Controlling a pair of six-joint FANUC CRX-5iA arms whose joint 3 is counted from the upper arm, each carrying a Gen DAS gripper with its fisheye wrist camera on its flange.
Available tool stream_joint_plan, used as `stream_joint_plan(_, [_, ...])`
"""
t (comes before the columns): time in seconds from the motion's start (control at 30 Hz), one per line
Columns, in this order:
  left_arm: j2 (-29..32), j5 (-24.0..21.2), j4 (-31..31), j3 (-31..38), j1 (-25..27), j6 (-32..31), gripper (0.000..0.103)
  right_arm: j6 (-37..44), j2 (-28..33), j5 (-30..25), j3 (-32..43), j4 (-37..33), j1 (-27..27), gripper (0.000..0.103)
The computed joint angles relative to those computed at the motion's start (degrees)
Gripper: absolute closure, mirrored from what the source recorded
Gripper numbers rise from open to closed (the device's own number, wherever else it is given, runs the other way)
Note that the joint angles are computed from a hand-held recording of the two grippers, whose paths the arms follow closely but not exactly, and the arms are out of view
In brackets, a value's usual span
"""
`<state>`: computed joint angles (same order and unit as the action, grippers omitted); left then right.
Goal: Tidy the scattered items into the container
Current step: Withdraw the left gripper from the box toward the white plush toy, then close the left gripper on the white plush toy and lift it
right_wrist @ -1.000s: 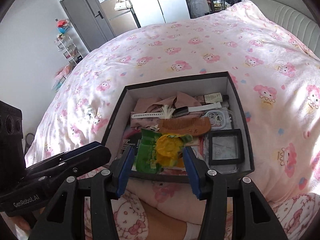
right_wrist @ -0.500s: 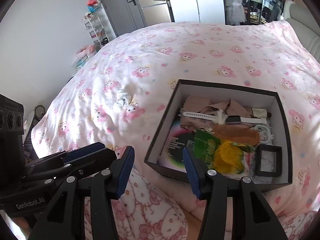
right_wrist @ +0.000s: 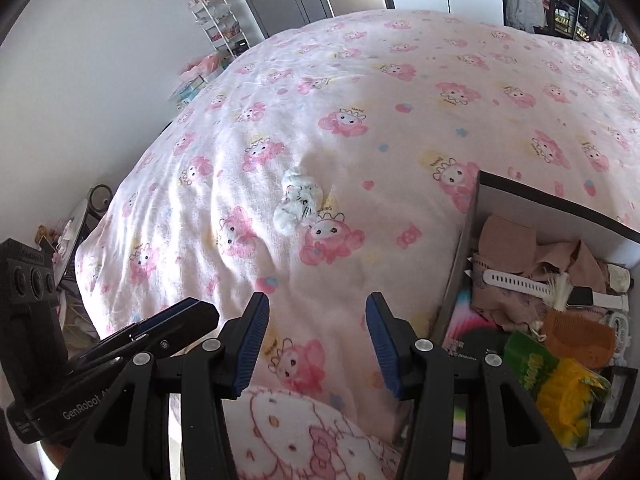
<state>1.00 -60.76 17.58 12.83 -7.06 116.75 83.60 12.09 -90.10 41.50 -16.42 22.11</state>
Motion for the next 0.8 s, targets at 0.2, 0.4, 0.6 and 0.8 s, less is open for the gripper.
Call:
stream_joint_plan(0.2, [4.19,4.13,6.63,-3.66,5.19,-2.20,0.065,-2.57,11.20,-4.19,10.64,-0.57,1.18,0.057])
stream_joint_plan(0.4, [10.73,5.73,11.94,-2.81,7.12,-4.88,0.062,-5.57,18.23,-6.26,15.87,-1.56,0.99,0.057])
stream_joint_plan(0.6, [16.43,5.79,13.13,0.25,7.71,-4.79,0.052,-6.41,20.12,-6.08,16.00,-2.49,0.42,0.057])
stream_joint_plan(0.8, [17.35,4.94,16.24,0.19,7.50,-7.07,0.083,-8.01,18.84,-4.79,13.74,-3.50,-0.66,0.057])
